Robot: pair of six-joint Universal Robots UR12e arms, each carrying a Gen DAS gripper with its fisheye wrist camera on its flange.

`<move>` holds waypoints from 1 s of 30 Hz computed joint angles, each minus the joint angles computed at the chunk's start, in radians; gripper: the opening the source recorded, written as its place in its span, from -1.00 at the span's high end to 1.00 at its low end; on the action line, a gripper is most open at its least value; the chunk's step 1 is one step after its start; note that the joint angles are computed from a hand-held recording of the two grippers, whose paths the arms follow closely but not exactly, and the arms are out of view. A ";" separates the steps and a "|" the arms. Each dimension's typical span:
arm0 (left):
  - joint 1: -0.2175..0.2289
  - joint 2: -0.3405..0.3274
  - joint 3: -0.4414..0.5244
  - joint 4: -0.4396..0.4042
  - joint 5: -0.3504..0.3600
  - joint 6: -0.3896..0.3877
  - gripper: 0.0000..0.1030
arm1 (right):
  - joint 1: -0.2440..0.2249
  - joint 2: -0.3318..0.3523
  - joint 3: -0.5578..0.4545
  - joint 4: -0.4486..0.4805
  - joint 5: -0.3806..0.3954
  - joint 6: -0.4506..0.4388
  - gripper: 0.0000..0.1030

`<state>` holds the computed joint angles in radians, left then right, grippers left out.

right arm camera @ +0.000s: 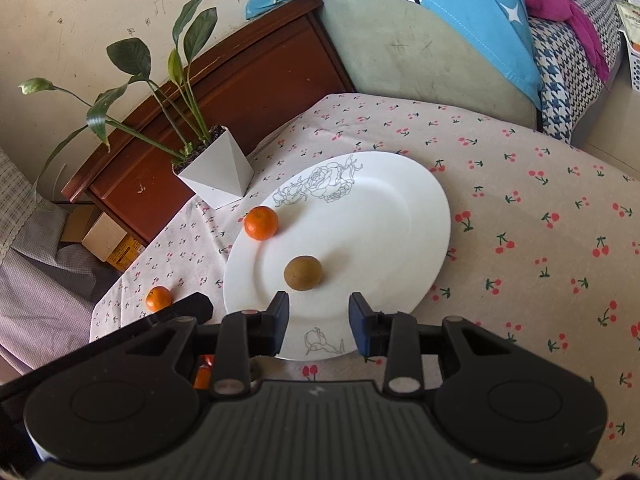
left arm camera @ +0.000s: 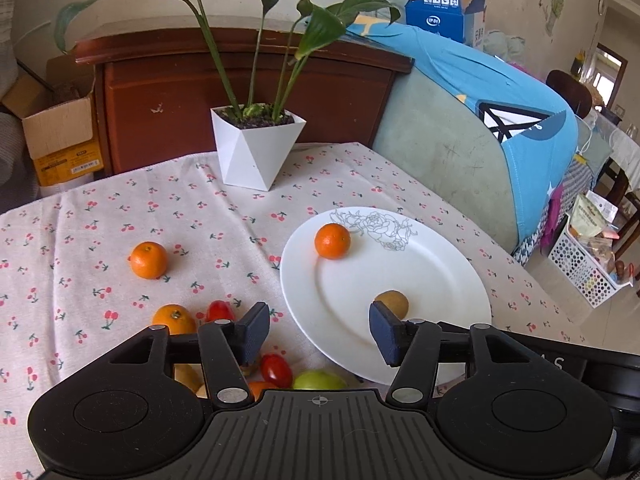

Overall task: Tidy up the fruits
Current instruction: 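Withdraw both grippers from the plate and grasp another mandarin with the right gripper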

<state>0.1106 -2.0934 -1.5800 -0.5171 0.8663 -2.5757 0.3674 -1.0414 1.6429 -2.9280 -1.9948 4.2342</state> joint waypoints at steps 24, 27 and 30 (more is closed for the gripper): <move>0.096 0.030 -0.040 0.033 0.083 -0.091 -0.10 | 0.045 0.024 -0.034 0.002 0.101 -0.163 0.30; 0.101 0.031 -0.048 0.031 0.095 -0.083 -0.10 | 0.048 0.030 -0.041 0.013 0.107 -0.168 0.27; 0.103 0.028 -0.050 0.033 0.107 -0.074 -0.09 | 0.049 0.037 -0.050 0.023 0.113 -0.171 0.24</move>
<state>0.2134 -2.0654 -1.6298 -0.4840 0.9732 -2.6499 0.4163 -1.0047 1.5928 -2.9055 -1.8816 4.0636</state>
